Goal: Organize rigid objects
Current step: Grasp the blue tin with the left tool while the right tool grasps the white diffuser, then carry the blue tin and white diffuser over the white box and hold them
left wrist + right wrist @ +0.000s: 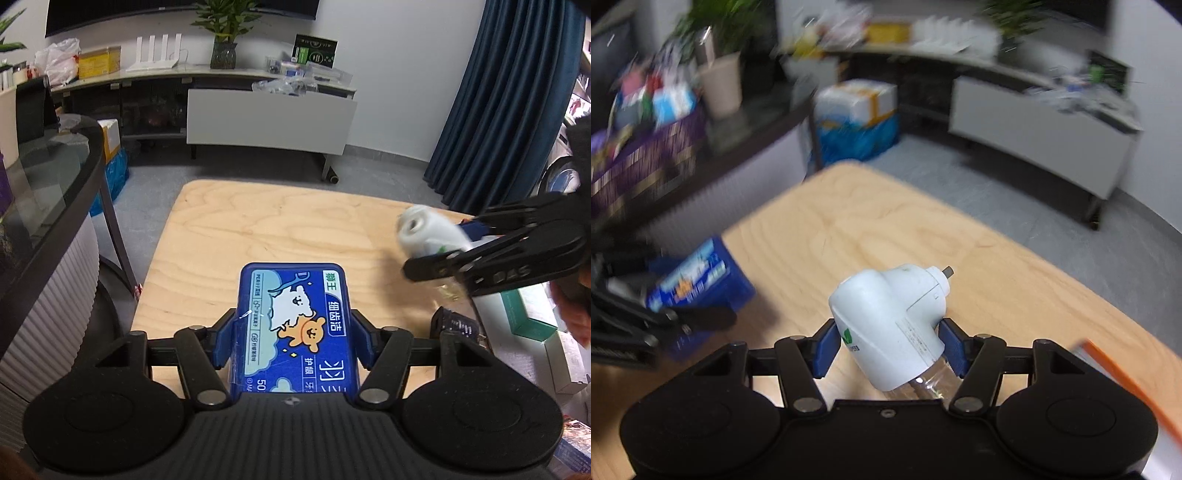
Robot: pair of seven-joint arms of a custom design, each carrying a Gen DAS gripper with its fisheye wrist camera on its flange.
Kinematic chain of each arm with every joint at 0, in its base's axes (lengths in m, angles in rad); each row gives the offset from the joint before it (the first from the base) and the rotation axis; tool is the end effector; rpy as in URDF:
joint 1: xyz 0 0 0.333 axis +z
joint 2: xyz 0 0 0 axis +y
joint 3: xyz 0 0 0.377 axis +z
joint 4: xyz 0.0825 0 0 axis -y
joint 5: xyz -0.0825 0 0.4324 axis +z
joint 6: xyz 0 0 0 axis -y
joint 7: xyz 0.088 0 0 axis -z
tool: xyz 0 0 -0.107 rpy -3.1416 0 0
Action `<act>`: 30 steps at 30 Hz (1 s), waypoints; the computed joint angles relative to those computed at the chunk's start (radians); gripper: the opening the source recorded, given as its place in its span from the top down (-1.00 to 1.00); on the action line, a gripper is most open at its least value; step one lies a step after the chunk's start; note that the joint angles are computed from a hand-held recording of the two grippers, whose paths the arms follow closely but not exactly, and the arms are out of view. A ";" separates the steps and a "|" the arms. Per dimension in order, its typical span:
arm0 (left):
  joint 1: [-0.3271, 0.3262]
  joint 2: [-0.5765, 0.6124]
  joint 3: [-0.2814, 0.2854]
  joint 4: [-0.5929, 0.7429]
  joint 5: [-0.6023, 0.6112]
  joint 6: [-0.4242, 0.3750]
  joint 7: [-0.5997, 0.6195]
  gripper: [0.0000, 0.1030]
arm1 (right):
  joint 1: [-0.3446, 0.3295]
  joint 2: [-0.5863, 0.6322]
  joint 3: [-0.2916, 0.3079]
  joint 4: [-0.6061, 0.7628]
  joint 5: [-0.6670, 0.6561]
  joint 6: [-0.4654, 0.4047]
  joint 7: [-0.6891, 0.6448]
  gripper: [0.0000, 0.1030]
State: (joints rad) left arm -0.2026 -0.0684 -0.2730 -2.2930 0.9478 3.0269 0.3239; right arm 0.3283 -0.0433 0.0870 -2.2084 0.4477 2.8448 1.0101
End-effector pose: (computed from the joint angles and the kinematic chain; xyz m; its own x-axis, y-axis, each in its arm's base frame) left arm 0.4772 -0.3171 0.4787 -0.2017 -0.9684 0.1468 -0.6729 0.0281 -0.7392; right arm 0.5611 0.2231 0.5072 0.5617 -0.8273 -0.0074 -0.6269 -0.4198 -0.6563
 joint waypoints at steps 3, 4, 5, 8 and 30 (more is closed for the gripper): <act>0.000 -0.014 -0.011 0.003 0.040 -0.014 -0.030 -0.22 | 0.008 -0.087 0.006 -0.078 0.056 0.092 0.061 -0.36; -0.003 -0.021 -0.014 0.002 0.040 -0.020 -0.028 -0.22 | 0.010 -0.122 0.009 -0.109 0.057 0.124 0.088 -0.36; -0.006 -0.027 -0.017 0.002 0.041 -0.025 -0.027 -0.22 | 0.016 -0.155 0.009 -0.136 0.063 0.154 0.111 -0.36; -0.004 -0.055 -0.043 0.006 0.098 -0.055 -0.077 -0.22 | -0.006 -0.257 0.036 -0.222 0.028 0.222 0.220 -0.36; -0.125 -0.061 -0.167 0.098 0.155 -0.088 -0.209 -0.22 | -0.383 -1.035 0.225 -0.699 -0.211 0.097 0.827 -0.36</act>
